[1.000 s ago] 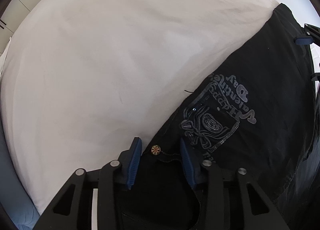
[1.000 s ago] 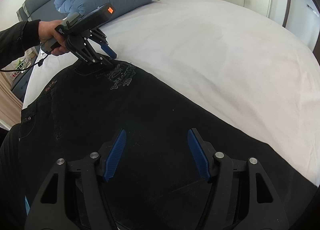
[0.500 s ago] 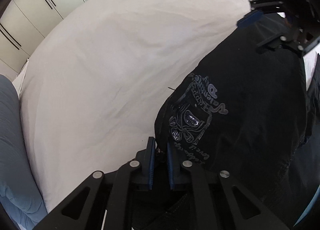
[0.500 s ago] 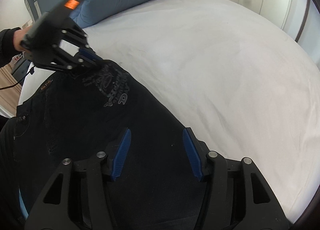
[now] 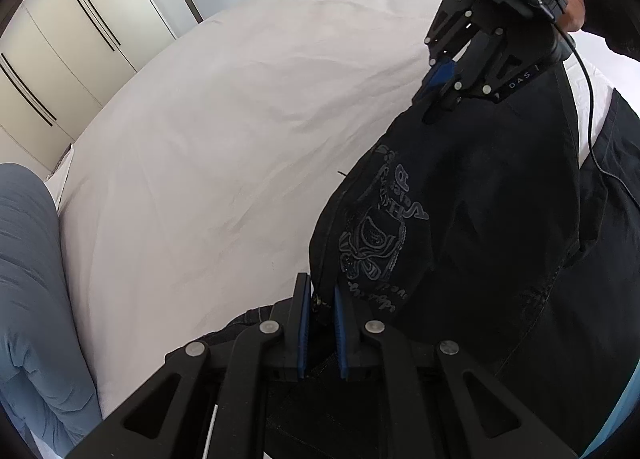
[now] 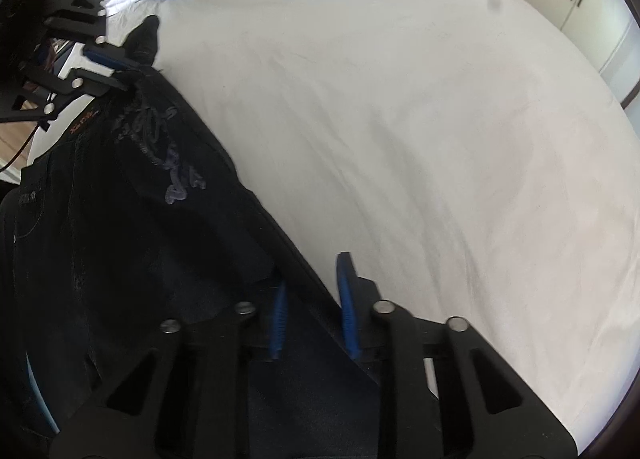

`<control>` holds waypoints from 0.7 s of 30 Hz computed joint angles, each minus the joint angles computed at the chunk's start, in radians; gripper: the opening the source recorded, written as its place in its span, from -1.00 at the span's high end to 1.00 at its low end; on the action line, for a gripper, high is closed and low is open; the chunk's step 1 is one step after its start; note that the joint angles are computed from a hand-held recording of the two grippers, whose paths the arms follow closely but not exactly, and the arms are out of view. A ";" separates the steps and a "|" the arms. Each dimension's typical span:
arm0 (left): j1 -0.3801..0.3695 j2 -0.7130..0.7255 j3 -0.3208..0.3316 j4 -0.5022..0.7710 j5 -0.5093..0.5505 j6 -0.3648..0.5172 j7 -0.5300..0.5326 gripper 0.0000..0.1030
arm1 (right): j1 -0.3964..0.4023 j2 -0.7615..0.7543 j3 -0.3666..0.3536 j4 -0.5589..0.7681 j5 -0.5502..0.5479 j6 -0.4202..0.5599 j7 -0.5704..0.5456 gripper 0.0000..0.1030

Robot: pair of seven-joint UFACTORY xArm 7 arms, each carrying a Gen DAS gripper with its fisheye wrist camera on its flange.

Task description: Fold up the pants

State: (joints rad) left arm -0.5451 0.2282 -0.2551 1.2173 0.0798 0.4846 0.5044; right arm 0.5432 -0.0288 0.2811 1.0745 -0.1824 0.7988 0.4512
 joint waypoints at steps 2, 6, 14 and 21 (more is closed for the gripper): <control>0.036 0.006 -0.001 0.017 -0.038 0.007 0.061 0.78 | 0.010 -0.009 0.011 0.003 -0.021 0.010 0.014 0.87; 0.045 -0.035 -0.003 -0.029 -0.064 -0.022 0.084 0.77 | 0.036 -0.032 0.040 0.017 -0.081 0.054 0.049 0.94; 0.002 -0.125 0.009 -0.141 0.086 -0.121 0.036 0.77 | 0.140 0.005 0.116 0.137 -0.241 0.289 0.018 0.98; -0.002 -0.294 -0.025 -0.366 0.265 -0.206 0.005 0.77 | 0.347 0.145 0.169 0.285 -0.412 0.592 -0.125 0.98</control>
State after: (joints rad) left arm -0.5468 -0.0654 -0.2801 0.8517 0.3449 0.2784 0.5089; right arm 0.8900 0.1159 0.4500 1.3591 -0.5944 1.3907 0.3258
